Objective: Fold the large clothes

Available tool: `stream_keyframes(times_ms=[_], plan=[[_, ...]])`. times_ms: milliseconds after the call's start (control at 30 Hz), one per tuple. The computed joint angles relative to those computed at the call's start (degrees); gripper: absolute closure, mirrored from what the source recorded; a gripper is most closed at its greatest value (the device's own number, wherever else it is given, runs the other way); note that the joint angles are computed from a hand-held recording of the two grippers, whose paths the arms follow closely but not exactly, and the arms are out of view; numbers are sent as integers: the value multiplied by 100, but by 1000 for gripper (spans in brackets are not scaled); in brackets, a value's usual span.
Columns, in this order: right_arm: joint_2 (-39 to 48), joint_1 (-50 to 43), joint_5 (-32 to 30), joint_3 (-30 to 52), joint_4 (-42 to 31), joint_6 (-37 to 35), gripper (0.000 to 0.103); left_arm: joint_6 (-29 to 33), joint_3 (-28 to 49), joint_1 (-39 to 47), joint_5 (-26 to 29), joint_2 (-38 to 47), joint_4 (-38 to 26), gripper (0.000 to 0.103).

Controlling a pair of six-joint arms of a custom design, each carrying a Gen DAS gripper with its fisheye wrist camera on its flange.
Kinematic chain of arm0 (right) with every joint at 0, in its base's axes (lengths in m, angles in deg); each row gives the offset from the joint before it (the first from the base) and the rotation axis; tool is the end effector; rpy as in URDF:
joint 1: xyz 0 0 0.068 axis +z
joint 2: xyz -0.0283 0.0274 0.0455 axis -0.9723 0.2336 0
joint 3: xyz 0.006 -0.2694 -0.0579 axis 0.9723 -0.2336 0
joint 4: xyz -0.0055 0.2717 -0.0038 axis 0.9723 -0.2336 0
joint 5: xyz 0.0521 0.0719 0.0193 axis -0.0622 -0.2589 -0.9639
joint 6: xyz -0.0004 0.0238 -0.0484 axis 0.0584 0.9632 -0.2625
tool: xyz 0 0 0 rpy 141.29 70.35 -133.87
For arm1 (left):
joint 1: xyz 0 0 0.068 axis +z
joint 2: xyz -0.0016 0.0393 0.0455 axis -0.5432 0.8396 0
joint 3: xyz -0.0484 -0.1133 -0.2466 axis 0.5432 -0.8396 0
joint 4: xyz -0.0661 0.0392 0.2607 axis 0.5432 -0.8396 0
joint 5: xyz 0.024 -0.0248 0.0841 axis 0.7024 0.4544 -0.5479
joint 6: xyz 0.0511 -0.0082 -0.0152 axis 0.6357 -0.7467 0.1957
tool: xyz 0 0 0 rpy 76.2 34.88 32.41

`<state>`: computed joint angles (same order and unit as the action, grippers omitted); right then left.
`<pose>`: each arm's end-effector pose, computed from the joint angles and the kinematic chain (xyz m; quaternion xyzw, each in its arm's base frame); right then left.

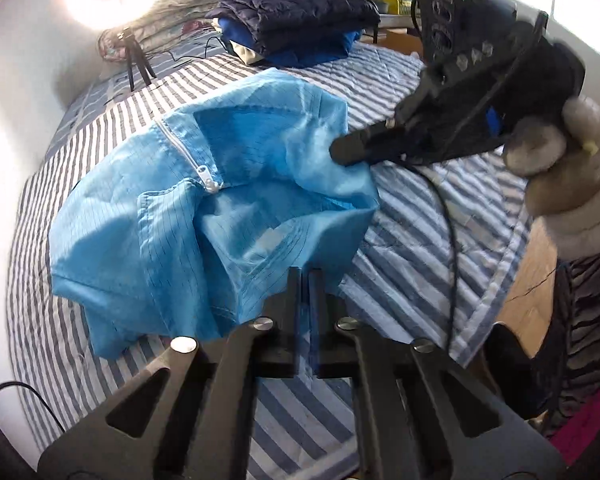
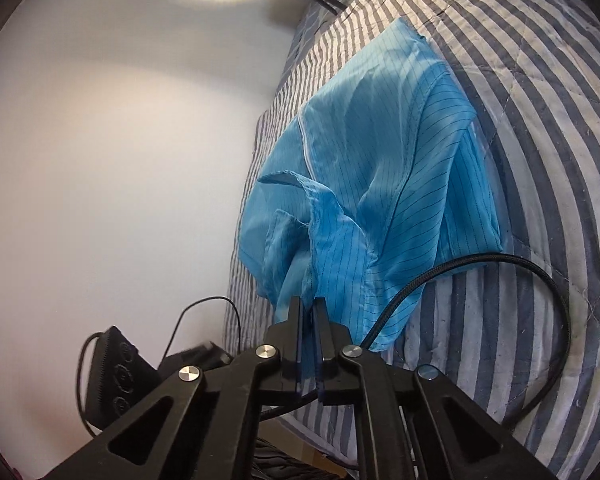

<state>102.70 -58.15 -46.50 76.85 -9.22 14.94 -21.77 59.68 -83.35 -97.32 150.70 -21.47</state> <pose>0.2900 0.1274 0.1899 -0.1115 0.8380 0.5218 0.1139 0.2073 -0.2311 0.3195 0.1673 0.9263 -0.0362 0.3356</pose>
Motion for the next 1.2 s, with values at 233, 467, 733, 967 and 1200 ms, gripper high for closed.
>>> stream_keyframes(times_ms=[233,467,733,967,1200], plan=[[-191,-58,619,339,-911,-1031,94,-230,-326,-299,-14,-135,70,103],[335,114,904,1741,-2650,-2166,58,-411,57,-316,-47,-153,25,83],[1374,289,937,2624,-3557,-2459,62,56,298,-209,-13,499,51,103],[2097,628,749,3018,-3692,-2383,81,47,3,-209,-94,165,250,103],[2166,724,235,2795,-3079,-1907,92,55,-64,-232,-193,-22,296,103]])
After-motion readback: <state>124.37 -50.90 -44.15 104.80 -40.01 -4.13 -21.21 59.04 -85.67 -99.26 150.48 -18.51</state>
